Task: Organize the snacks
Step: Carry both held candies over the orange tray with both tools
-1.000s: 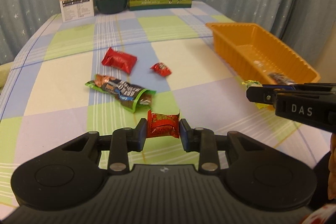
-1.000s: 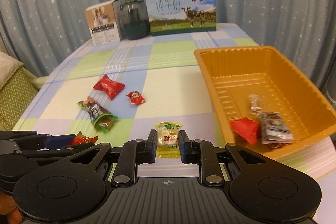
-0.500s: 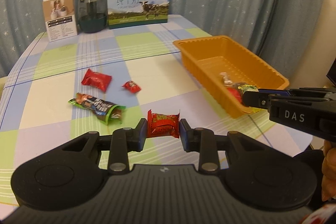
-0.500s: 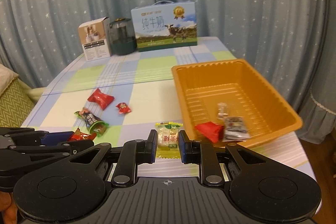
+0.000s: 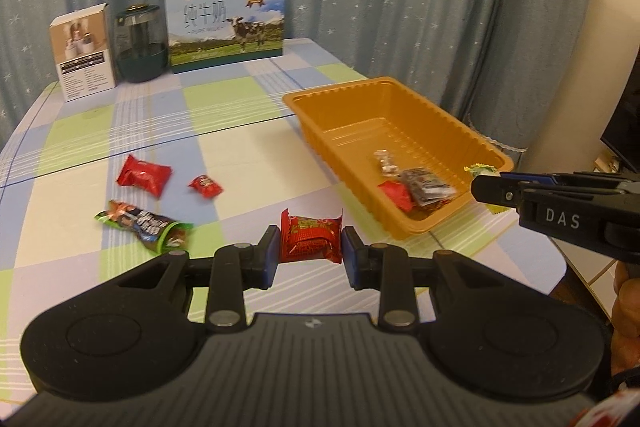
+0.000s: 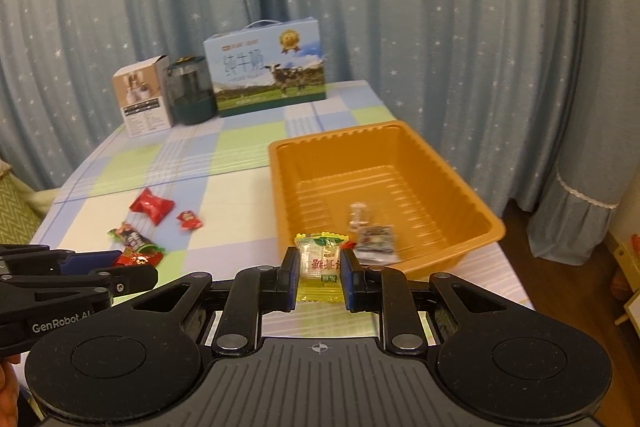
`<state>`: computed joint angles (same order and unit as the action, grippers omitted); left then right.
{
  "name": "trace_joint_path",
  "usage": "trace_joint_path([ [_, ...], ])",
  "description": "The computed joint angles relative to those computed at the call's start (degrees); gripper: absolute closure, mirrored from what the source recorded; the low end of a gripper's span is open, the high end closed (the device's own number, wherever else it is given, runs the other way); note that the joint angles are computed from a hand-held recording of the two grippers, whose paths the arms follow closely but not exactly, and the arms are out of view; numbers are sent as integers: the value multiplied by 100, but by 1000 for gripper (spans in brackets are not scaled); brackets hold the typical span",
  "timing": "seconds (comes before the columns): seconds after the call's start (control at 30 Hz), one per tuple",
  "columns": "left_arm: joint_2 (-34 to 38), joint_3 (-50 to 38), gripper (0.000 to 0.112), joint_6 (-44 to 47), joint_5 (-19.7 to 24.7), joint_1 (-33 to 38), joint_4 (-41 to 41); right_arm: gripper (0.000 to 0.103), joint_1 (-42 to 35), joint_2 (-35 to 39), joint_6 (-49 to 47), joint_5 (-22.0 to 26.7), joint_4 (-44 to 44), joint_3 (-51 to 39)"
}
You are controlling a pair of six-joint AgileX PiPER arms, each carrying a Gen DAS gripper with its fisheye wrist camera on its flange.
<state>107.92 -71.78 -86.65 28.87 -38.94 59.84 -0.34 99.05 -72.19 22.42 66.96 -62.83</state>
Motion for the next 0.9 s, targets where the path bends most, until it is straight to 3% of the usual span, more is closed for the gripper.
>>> trace_joint_path([
  [0.9,1380,-2358,83,2329,-93,55,-1753,81,-599,536,637,87,-585,-807],
])
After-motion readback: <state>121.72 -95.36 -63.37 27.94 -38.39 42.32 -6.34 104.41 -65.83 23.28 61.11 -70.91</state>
